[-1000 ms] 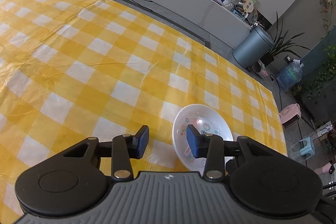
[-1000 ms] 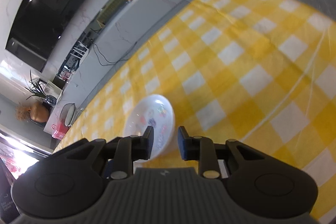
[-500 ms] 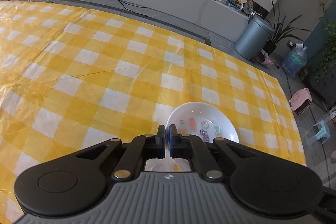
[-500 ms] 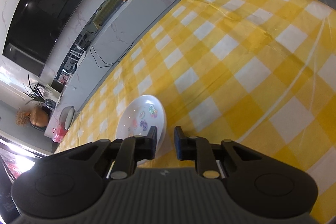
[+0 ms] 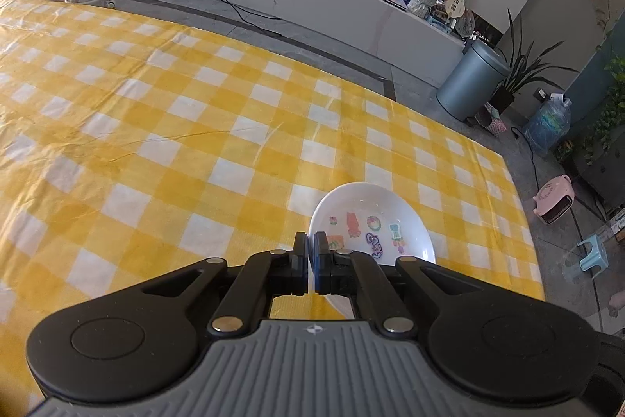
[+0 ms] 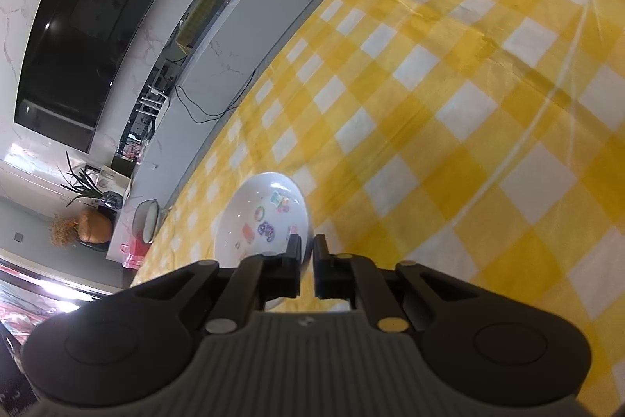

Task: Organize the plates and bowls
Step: 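Lift the sticker bowl with both tools and carry it over the plate stack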

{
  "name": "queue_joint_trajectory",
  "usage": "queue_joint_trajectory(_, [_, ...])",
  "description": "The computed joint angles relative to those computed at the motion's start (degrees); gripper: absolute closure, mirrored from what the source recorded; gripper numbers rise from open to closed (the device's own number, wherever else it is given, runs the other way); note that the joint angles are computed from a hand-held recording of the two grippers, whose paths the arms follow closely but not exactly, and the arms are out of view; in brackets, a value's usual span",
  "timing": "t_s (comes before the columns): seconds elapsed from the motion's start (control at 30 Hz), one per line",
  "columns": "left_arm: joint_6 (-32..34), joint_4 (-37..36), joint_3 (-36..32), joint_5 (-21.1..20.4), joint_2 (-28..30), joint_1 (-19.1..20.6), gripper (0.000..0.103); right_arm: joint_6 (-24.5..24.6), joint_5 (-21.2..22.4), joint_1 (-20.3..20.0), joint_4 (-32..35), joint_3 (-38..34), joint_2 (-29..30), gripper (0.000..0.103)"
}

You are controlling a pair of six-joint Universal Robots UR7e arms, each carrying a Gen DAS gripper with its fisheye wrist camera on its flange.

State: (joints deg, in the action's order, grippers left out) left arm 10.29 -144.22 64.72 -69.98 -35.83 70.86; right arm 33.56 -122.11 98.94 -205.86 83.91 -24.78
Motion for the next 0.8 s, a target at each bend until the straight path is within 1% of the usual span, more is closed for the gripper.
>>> queue_joint_trajectory(0.13, [-1.23,0.47,2.52,0.04,-2.78,-0.22,0.101,-1.30,-1.06,1.62,-0.15,1.06,-0.61,0.101])
queue_joint_trajectory(0.27, [-2.70,2.47,4.81,-1.14,-5.82,0.05,0.101,-1.01,-2.14,3.05,0.23,3.08,-1.52,0.102])
queue_joint_trajectory(0.37, [-2.85,2.59,7.09,-1.69,-8.14,0.16,0.101,-1.32,-2.73,4.33,0.22,4.98,-2.21,0.101])
queue_joint_trajectory(0.53, [-4.96,3.19,9.65,-2.83,-11.33,0.55,0.101,-1.05,-4.34,6.64,-0.59,6.84,-2.65,0.101])
queue_joint_trajectory(0.6, [-4.97,3.20,10.55,-3.36,-12.48,0.63,0.101,-1.90,-4.69,7.63,-1.46,7.25,-2.71,0.101])
queue_joint_trajectory(0.67, [-4.74,3.53,11.49,-4.13,-13.69,0.72,0.101,-3.24,-5.95,8.85,-2.48,7.48,-2.46,0.101])
queue_joint_trajectory(0.73, [-4.25,3.82,12.96,-4.69,-15.11,0.76,0.101,-4.76,-8.16,10.27,-3.44,7.84,-1.95,0.101])
queue_joint_trajectory(0.8, [-3.47,4.21,14.35,-4.81,-16.31,0.78,0.102,-5.03,-9.93,11.36,-4.10,8.59,-1.61,0.101])
